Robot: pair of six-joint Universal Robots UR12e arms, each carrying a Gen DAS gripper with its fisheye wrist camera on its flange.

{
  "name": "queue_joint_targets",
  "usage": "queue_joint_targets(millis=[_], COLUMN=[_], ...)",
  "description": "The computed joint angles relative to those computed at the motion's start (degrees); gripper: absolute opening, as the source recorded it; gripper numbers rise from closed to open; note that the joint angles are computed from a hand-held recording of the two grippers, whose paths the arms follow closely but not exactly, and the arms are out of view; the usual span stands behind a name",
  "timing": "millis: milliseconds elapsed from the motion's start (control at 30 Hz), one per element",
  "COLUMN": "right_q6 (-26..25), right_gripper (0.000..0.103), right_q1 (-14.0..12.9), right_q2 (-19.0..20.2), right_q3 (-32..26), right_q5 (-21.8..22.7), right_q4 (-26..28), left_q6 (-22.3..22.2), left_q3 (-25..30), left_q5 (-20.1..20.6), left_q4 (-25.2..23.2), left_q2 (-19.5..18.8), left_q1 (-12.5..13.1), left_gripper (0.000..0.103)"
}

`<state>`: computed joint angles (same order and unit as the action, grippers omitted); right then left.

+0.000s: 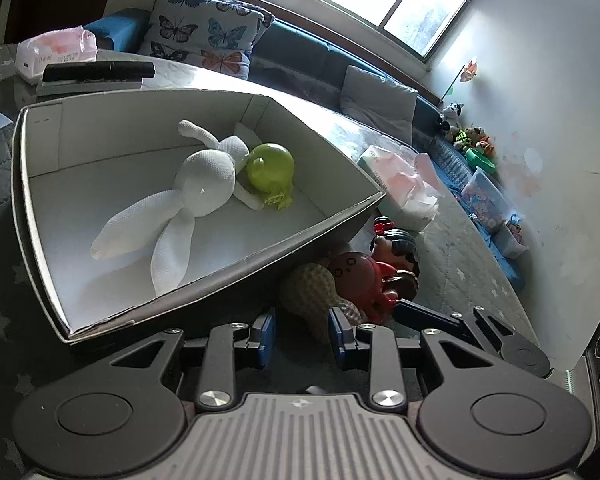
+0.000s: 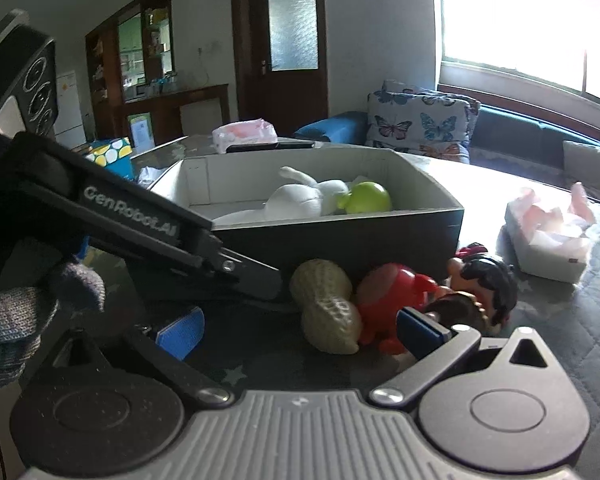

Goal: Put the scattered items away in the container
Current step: 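Lower the left tool onto the beige peanut plush and grasp it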

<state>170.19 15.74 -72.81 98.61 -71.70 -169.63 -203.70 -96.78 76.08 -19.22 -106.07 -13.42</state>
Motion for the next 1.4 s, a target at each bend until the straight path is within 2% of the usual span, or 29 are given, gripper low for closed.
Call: queue_joint_targets(millis=[300,633,933,1167,1400], right_q6=[-1.0,-1.7,-3.3,-4.9,-1.4], right_gripper=[0.103,0.099,0.093,0.093,0.087], right_q1=[0.2,0.3,-0.4,-0.6,-0.6], right_q2=[1.2,1.3,0.5,0.2,0.5], right_q3=[-1.5,-1.8,-1.4,-1.2,-1.4], right_q5=[2.0,2.8,6.5,8.6,6.7], right_q4=[2.5,3.6,5.4,6.3,4.7], left_q6=[-0.8,-1.9,-3.0,-3.7,-4.3], left_q3=[0.8,0.8,0.3,0.8,0.7], left_q5=[-0.6,-3.5,-5.9,-5.4,-5.8], left_q4=[-0.8,-0.5,-0.4,-1.6,-1.5], left_q2=[-0.9,-1.3,-1.0,-1.3,-1.3], left_q1=[0.1,0.8,1.6,1.6,1.8], left_gripper=[0.032,0.032,0.032,0.032,0.032])
